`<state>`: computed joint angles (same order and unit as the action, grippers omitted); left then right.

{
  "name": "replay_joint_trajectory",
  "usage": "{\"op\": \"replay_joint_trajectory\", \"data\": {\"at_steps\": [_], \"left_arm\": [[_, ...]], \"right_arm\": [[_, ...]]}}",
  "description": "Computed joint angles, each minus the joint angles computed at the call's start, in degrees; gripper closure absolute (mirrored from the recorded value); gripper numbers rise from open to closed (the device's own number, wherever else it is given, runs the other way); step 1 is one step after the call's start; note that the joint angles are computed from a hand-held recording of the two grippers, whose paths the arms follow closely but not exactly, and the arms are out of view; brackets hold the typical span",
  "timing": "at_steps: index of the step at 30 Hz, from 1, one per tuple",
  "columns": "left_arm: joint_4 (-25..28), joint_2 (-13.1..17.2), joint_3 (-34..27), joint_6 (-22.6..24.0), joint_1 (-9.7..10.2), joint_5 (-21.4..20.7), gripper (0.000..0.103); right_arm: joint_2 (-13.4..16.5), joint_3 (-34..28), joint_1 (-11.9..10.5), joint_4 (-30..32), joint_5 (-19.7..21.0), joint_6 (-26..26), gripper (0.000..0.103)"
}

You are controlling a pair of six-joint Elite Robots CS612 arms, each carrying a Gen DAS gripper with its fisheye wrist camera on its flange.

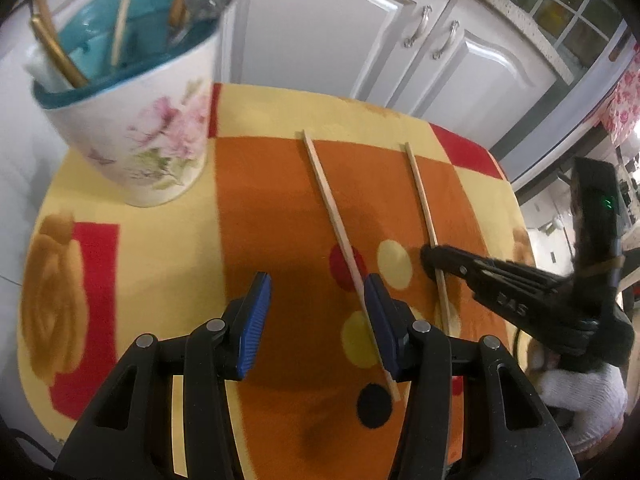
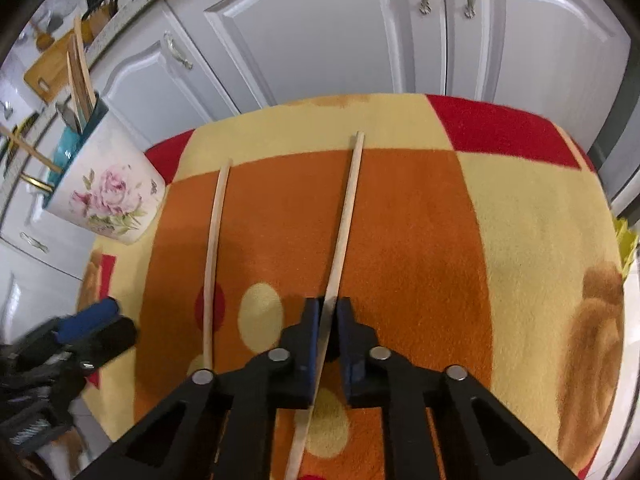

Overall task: Organize utensils
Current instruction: 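Grasp a wooden chopstick with the right tool while the left tool grasps the other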

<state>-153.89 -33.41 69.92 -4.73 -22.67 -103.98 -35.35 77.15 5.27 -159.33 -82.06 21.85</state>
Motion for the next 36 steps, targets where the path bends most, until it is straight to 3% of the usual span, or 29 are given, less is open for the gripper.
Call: {"op": "replay_joint_trajectory", "data": {"at_steps": [7,12,22,28,32,36], "left_arm": [[2.62,2.26,-3.62,-0.50,-0.46,-0.14,0.056],[3.68,3.74,-6.35,-2.04,-1.02,2.08,0.056],[5.81,7.75,-13.83,-1.56,-2.48,10.34,0.056],[8.56,10.29,-18.59,-1.05,-2.92,12.41,0.056],[9.04,10.35,-18.89,2.35,-2.69,9.13,0.095],[10.28,8.90,-16.49,4.53,-1.38,1.16,0.099]], "right_arm": [[-2.82,5.73,-1.29,-1.16,5.45,0.96,0.098],[-3.11,5.83,-1.58,-3.64,5.21,2.61,0.090],[1.66,-5.41,-1.73,5.40,3.24,-2.20,0.090],[3.86,-9.47,-1.53,8.07,1.95,-5.20,0.092],[4.16,-9.89,-1.79,8.31,2.33,-6.15,0.097],[2.29,-6.23,-2.41,5.33,4.69,-5.81,0.097]]}}
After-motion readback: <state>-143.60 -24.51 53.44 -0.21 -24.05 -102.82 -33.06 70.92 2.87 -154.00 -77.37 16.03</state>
